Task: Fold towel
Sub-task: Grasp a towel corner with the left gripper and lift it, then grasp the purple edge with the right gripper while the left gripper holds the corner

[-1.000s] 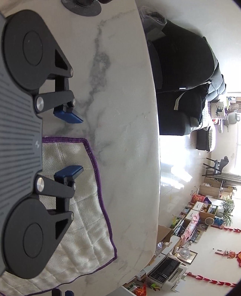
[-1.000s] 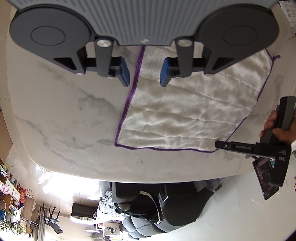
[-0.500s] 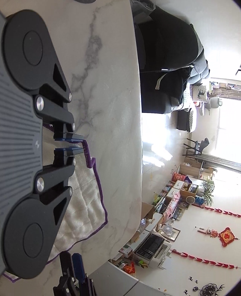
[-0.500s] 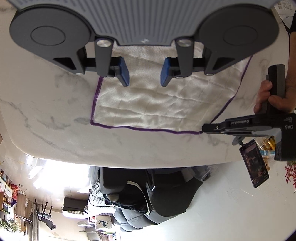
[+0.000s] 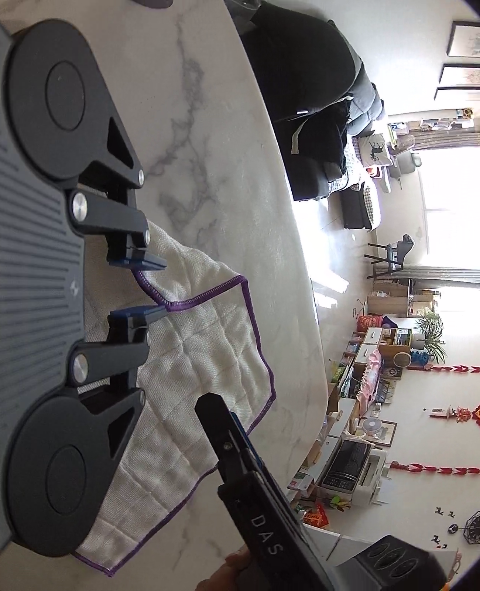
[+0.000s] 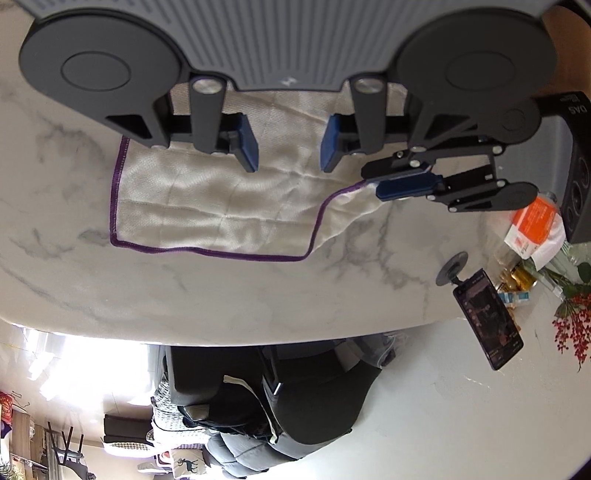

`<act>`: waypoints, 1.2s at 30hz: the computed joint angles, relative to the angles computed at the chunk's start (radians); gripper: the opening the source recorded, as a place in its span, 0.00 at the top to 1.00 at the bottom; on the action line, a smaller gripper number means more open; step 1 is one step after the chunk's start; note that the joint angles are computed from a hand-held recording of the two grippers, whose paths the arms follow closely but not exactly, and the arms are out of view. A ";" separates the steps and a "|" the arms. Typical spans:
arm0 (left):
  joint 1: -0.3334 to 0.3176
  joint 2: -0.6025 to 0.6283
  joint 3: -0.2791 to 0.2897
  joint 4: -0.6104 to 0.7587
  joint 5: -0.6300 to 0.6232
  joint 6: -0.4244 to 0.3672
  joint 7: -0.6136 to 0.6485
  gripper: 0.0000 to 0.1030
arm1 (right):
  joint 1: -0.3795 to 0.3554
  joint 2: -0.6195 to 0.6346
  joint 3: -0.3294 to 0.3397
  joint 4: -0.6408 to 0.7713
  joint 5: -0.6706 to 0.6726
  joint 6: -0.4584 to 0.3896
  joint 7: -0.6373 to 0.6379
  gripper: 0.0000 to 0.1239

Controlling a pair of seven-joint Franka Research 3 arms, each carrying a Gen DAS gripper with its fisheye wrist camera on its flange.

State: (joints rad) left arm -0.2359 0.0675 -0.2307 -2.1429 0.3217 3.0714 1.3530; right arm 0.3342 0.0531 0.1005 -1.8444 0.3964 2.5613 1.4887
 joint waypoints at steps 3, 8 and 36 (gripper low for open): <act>-0.032 0.005 0.055 0.010 0.234 0.001 -0.153 0.58 | 0.002 0.014 0.001 0.015 0.005 -0.007 0.003 0.67; -0.024 0.023 0.054 0.025 0.303 -0.005 -0.189 0.68 | 0.005 0.031 0.004 0.038 0.009 -0.019 0.009 0.67; -0.032 -0.029 0.049 -0.041 0.410 0.090 -0.322 0.95 | -0.015 0.136 0.027 0.178 0.253 -0.133 0.143 0.88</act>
State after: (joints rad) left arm -0.2682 0.0380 -0.1814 -2.1840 0.7317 3.1609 1.0310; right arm 0.3194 0.1894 0.1275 -1.6662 0.6495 2.4283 1.6313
